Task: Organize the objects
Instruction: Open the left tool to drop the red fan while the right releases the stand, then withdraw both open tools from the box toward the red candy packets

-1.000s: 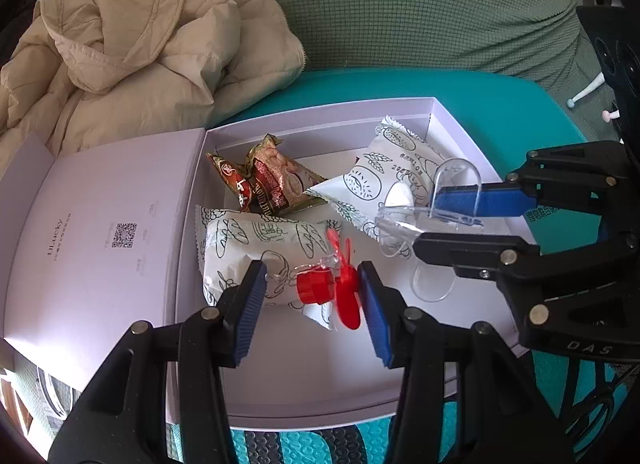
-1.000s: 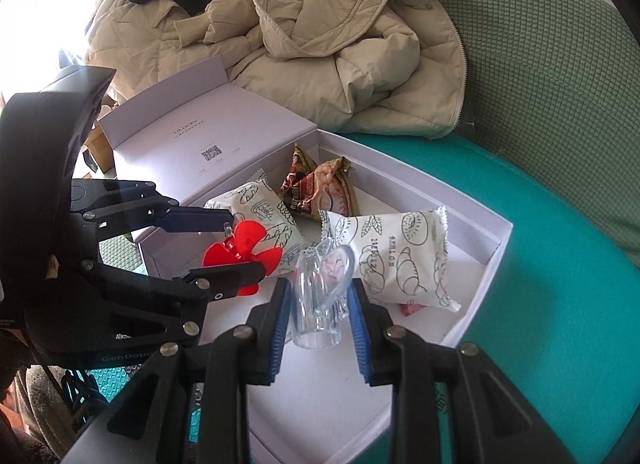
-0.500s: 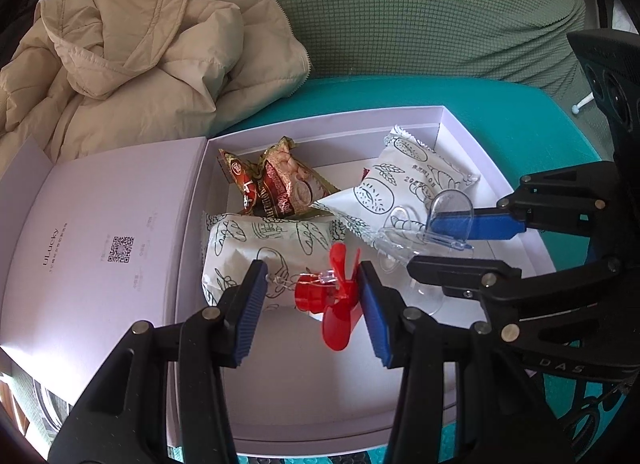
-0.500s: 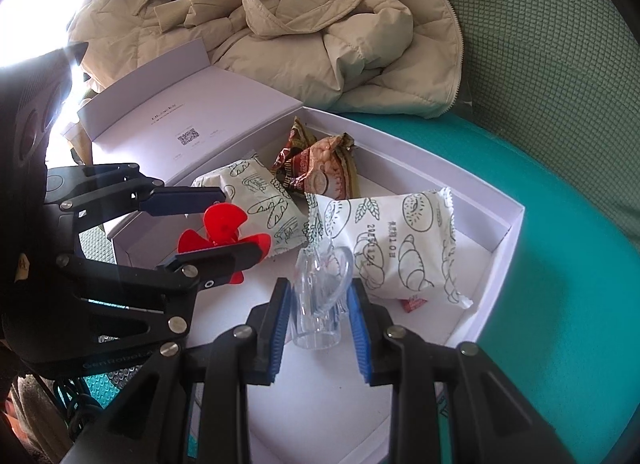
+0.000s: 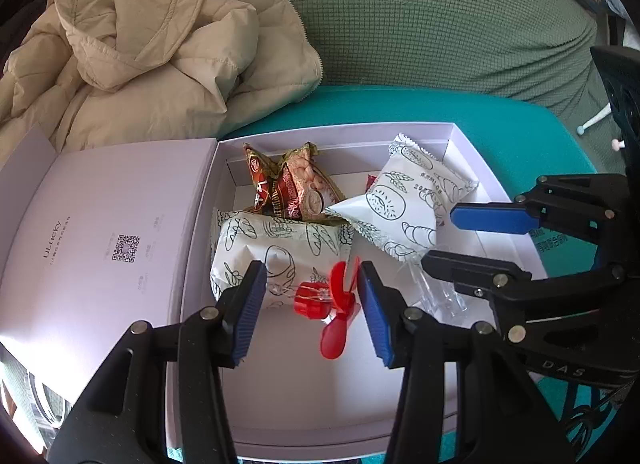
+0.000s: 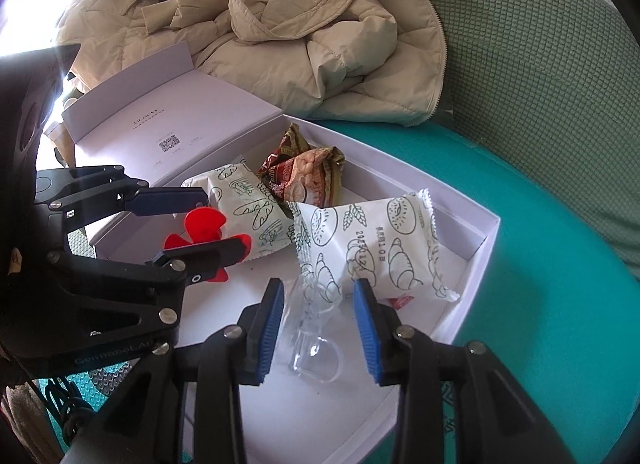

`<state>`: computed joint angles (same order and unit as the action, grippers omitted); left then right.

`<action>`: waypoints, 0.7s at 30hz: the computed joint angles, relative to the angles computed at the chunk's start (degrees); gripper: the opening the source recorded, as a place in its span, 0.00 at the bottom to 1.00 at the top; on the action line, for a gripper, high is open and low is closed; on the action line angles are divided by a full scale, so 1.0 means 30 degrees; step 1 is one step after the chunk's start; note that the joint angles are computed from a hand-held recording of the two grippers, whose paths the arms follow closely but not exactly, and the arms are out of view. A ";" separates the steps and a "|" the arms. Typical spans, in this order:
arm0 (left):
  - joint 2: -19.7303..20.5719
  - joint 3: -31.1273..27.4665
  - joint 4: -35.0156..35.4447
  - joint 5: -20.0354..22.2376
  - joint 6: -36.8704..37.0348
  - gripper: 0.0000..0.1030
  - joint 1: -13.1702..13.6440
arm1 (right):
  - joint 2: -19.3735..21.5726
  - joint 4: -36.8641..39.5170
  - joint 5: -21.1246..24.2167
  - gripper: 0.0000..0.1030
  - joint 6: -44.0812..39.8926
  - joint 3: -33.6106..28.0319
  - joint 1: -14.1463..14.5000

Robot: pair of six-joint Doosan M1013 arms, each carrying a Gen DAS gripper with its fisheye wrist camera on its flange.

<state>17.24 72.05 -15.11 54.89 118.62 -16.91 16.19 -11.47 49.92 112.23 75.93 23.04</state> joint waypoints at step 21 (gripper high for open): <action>-0.1784 -0.0171 0.0703 -0.0454 -0.2317 0.70 0.0116 | -0.1516 -0.3955 -0.0116 0.60 0.2981 -0.0466 0.0876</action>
<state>11.89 71.54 -13.00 53.53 111.67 -16.56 11.64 -23.34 49.58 121.17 74.53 25.67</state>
